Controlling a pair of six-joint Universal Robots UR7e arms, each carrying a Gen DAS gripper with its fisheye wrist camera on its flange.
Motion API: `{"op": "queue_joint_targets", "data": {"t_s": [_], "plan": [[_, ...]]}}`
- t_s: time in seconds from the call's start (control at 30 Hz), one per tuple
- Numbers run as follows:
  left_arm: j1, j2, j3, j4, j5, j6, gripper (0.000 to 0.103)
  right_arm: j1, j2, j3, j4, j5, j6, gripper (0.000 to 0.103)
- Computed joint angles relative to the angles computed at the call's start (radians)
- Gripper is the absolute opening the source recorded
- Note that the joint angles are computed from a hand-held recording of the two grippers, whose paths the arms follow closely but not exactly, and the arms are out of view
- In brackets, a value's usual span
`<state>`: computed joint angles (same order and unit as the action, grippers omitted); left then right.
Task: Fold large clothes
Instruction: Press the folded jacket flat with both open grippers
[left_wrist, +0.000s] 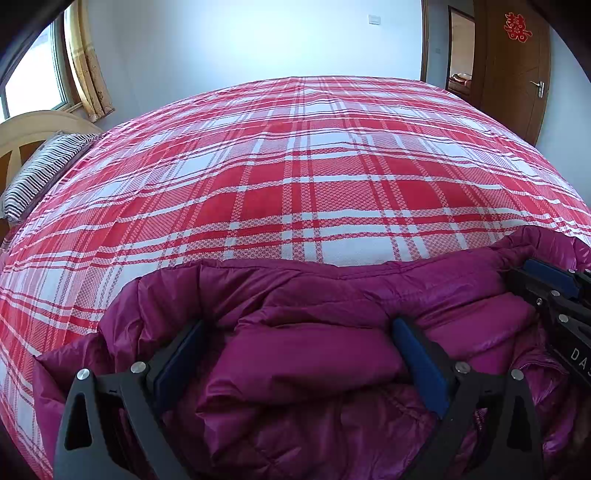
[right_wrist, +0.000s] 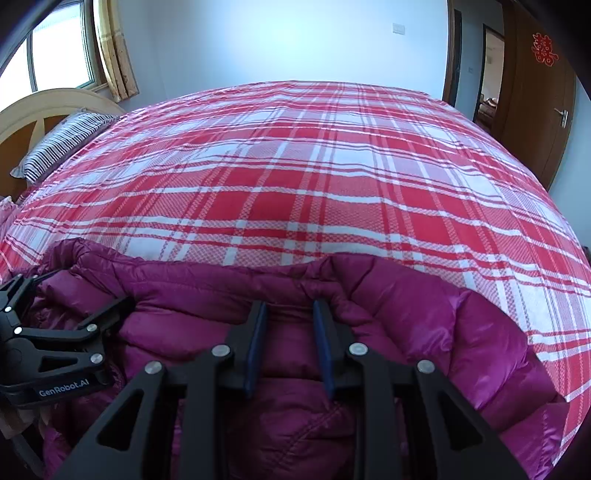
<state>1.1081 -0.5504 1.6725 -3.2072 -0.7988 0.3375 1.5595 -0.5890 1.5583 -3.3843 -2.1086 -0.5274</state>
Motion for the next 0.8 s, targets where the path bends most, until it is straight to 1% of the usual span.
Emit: {"op": "queue_joint_targets", "data": {"t_s": [0.13, 0.37, 0.57, 0.8], "plan": [[0.000, 0.000, 0.000, 0.000, -0.001, 0.000, 0.101, 0.003, 0.005, -0.004, -0.008, -0.012, -0.013, 0.028], [0.001, 0.000, 0.000, 0.000, 0.000, 0.000, 0.101, 0.004, 0.009, -0.007, -0.008, -0.014, -0.013, 0.028], [-0.004, 0.009, -0.006, -0.004, 0.022, 0.009, 0.102, 0.005, 0.010, -0.008, -0.010, -0.015, -0.015, 0.028], [-0.002, 0.006, -0.006, 0.005, 0.014, 0.001, 0.102, 0.005, 0.009, -0.007, -0.007, -0.012, -0.012, 0.029]]}}
